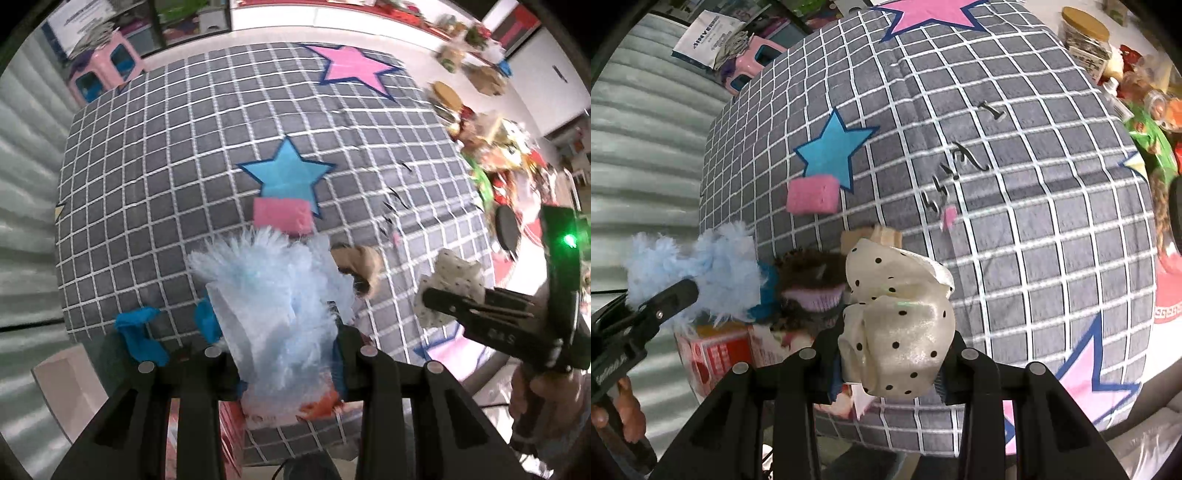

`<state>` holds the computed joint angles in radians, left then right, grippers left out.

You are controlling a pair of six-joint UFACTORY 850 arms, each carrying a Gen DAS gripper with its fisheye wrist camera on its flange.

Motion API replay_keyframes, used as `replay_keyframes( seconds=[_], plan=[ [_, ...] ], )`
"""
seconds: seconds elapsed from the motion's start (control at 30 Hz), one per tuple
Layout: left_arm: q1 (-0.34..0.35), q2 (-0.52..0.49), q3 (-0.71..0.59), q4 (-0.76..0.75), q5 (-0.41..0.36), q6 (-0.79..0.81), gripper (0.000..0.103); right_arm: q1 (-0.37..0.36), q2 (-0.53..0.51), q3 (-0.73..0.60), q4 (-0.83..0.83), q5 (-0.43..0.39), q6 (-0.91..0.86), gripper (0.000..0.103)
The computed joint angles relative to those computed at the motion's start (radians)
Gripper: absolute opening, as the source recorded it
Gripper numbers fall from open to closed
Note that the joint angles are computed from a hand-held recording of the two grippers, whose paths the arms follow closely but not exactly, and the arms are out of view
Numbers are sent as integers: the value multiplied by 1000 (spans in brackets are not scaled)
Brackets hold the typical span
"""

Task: Organize soft objects
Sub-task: 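Lift and carry the blue puff and polka-dot cloth toward the white box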

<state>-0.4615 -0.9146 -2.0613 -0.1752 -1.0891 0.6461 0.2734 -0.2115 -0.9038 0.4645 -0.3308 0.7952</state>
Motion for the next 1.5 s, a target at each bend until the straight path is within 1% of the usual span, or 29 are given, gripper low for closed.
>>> replay_keyframes(
  seconds=[0.2, 0.33, 0.53, 0.73, 0.87, 1.07, 1.23, 1.5],
  plan=[
    [22, 148, 218, -33, 49, 122, 38, 64, 13, -11, -133, -42, 155, 39],
    [45, 223, 327, -49, 58, 183, 38, 114, -6, -51, -212, -92, 215, 39],
    [93, 343, 505, -47, 98, 271, 38, 179, -57, -133, -235, -164, 183, 39],
    [149, 426, 623, -47, 133, 324, 38, 221, -117, -233, -245, -228, 125, 39],
    [192, 453, 653, -55, 139, 327, 38, 241, -162, -311, -255, -270, 77, 39],
    [252, 482, 672, -78, 169, 331, 38, 271, -244, -446, -275, -331, 6, 39],
    [311, 489, 669, -97, 182, 305, 38, 292, -311, -561, -289, -372, -51, 39],
    [398, 488, 635, -144, 201, 270, 38, 309, -437, -798, -311, -467, -140, 39]
  ],
)
